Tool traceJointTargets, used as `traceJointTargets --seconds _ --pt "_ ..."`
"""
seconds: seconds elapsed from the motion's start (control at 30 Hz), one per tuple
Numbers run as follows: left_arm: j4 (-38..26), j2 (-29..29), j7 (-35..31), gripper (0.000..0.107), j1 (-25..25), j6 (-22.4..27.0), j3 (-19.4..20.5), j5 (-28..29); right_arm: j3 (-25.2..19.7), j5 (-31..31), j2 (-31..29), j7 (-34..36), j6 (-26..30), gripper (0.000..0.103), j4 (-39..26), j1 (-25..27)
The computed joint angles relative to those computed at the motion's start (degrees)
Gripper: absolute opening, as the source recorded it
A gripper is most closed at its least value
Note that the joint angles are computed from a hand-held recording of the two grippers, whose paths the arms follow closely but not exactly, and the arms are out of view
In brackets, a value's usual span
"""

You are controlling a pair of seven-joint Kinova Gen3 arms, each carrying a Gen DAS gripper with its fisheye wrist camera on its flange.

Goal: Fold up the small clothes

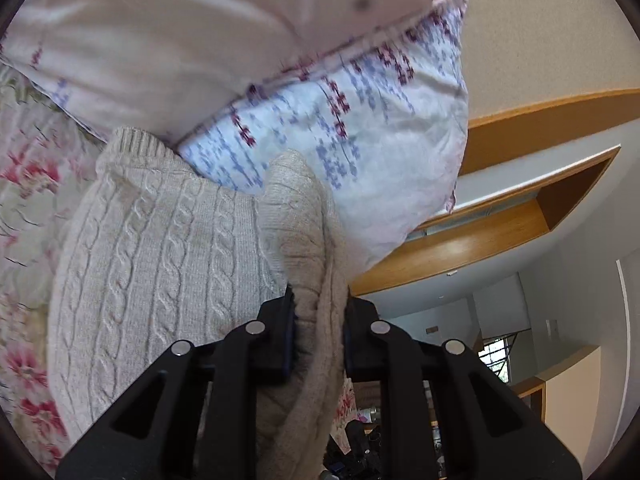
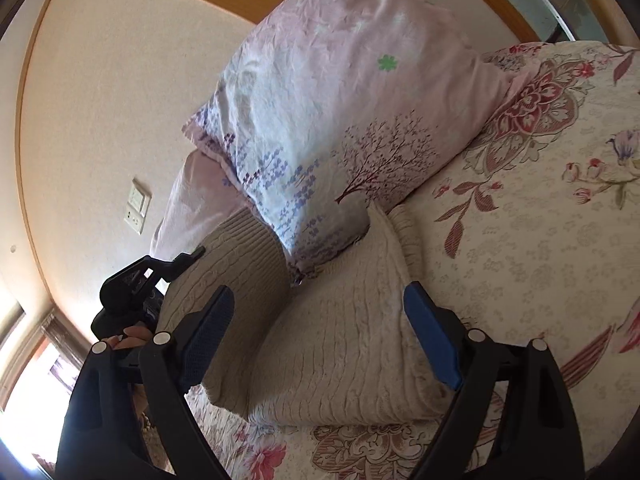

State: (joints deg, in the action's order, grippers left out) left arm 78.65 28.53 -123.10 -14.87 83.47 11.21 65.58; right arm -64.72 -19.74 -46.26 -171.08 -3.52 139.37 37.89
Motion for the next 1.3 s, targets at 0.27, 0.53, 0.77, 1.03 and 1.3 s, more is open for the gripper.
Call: traceJointTargets --seconds 0.27,0.53,0.77,1.03,1.3 --pt "5.17 2.28 4.56 0.023 10.24 -3.42 2.07 -3.73 1.94 -3.56 -7.01 -5.39 2.58 0.088 2.45 0.30" --pt "3.78 0.60 -2.97 0.056 3.63 4.43 1.93 -0.74 3.30 -1.29 -2.66 -6.75 -0.24 0.088 3.62 -2.34" --pt "3.57 -6.95 -12.43 0.074 0.10 -1.52 -5.26 -12.13 21.72 5.21 13.07 4.78 15.08 0.087 -4.85 -16.51" --pt "8.77 -6.84 -16.83 0.076 0.14 -8.99 -6.02 -17.00 36.61 19.42 30.45 5.29 24.17 0.066 -15.08 -30.17" --pt "9.95 -5.34 -20.12 0.076 0.53 -7.83 -4.26 -17.17 21.74 37.24 35.71 -0.87 35.79 0.009 -24.13 -20.57"
